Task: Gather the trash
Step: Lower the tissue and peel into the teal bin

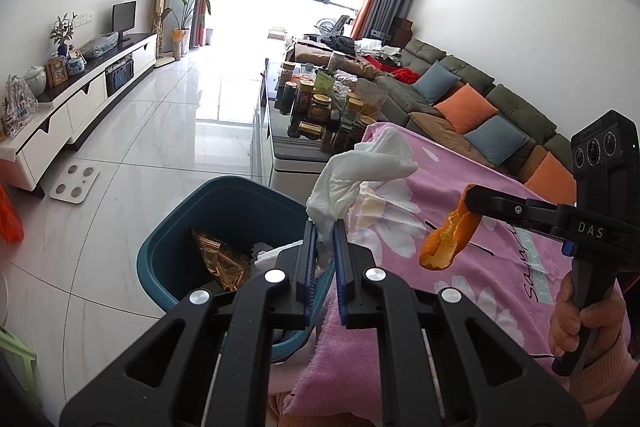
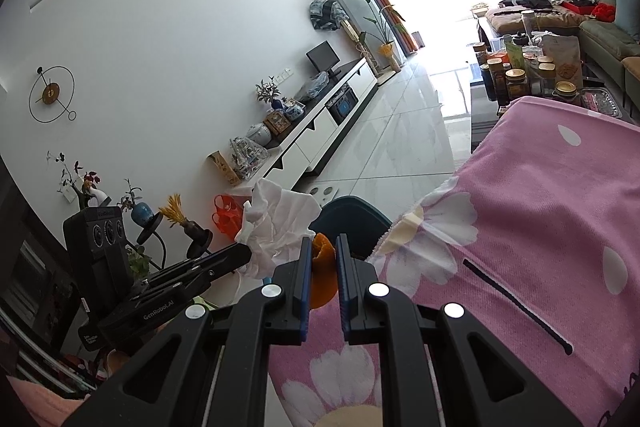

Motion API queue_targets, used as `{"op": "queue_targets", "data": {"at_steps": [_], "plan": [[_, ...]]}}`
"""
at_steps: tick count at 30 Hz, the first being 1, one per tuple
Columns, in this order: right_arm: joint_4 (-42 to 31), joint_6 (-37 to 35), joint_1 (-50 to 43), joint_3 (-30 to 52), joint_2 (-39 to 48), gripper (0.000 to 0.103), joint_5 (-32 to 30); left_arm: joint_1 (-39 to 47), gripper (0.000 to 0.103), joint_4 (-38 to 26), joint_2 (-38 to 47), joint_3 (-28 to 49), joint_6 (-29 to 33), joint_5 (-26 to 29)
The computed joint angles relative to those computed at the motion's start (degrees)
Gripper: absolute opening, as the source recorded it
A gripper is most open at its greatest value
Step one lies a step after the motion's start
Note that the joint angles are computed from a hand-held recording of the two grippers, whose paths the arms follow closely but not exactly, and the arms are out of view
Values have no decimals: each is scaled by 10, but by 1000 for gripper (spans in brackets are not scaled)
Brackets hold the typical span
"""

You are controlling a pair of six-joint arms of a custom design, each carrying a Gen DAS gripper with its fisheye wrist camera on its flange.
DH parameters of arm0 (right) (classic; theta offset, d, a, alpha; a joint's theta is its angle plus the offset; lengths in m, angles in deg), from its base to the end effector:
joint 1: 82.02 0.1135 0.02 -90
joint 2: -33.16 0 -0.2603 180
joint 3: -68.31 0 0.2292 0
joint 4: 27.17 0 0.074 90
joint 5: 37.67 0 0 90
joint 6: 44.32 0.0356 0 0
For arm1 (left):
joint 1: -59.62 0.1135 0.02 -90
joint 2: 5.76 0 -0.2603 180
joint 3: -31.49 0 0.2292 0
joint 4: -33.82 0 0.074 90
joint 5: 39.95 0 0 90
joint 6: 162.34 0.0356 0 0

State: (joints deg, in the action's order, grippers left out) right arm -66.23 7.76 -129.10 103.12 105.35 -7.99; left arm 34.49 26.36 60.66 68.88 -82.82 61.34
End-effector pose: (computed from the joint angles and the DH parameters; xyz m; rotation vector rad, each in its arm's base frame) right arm 0.1207 -0.0844 0.1331 0.0237 2.1647 0.7518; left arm 0.1816 -0.0929 0.1761 0.3978 2.2157 -0.5582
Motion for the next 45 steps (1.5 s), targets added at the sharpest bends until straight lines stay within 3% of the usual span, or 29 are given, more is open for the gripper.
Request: {"op": "queue_targets", "data": {"at_steps": [14, 45], "plan": [[52, 67, 47, -14, -21, 10, 17, 4, 9, 12, 12, -6, -7, -8], [126, 132, 112, -19, -9, 10, 48, 33, 9, 46, 54, -12, -9, -4]]}}
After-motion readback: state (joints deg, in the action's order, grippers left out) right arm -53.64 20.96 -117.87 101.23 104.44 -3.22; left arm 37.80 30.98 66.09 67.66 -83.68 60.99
